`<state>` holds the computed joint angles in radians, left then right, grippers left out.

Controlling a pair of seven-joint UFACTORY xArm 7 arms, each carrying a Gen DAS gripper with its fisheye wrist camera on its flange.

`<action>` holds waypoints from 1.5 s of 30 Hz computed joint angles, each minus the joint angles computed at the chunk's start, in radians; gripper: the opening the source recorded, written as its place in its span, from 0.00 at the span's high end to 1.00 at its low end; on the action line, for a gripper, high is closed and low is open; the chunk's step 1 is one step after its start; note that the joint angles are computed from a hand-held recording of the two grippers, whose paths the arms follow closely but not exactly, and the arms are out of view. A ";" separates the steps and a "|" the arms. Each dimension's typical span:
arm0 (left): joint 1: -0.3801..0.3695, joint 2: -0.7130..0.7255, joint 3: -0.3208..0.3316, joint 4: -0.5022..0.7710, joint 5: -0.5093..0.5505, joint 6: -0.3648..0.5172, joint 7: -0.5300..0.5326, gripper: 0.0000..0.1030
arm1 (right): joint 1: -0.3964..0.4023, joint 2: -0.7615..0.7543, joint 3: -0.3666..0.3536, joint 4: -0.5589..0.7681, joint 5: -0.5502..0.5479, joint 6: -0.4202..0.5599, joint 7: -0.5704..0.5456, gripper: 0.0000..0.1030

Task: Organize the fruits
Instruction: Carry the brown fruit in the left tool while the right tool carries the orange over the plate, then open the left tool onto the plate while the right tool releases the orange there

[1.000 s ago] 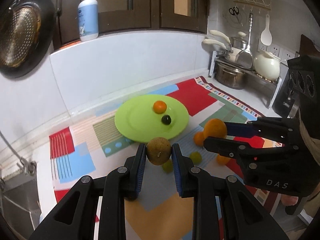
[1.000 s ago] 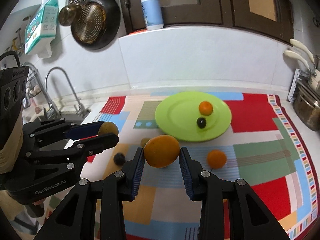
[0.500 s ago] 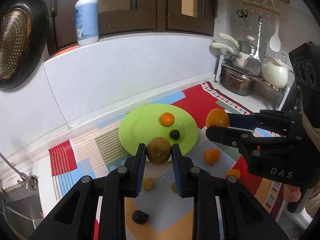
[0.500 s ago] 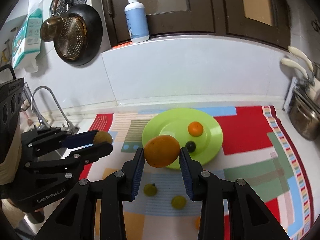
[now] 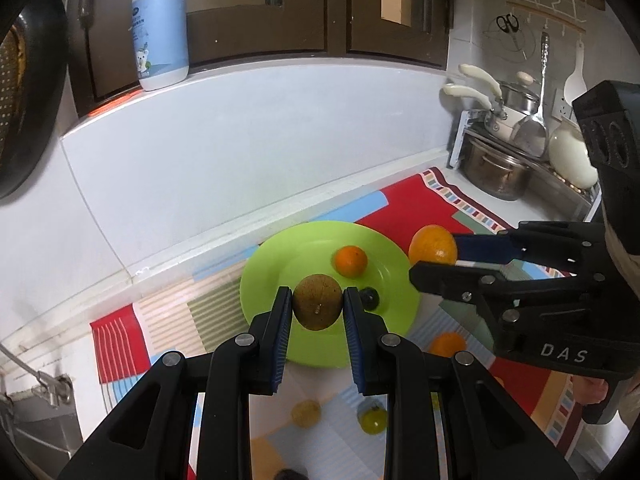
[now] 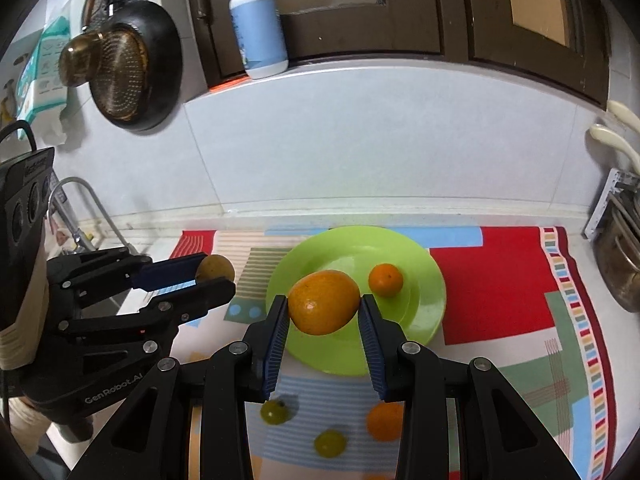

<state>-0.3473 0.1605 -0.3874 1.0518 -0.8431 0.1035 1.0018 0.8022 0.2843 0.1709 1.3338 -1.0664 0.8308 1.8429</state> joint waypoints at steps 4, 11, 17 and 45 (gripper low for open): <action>0.000 0.063 0.013 0.058 0.082 0.017 -0.055 0.75 | -0.028 0.024 -0.013 0.005 0.022 -0.060 -0.024 0.64; 0.029 0.182 0.005 0.159 0.244 0.057 -0.166 0.75 | -0.057 0.070 -0.048 0.020 0.080 -0.138 -0.084 0.64; 0.035 0.274 0.011 0.242 0.374 0.104 -0.267 0.75 | -0.073 0.111 -0.077 0.041 0.147 -0.179 -0.163 0.64; -0.002 0.357 0.064 0.305 0.650 0.095 -0.465 0.67 | -0.037 0.180 -0.173 0.068 0.283 -0.237 -0.266 0.62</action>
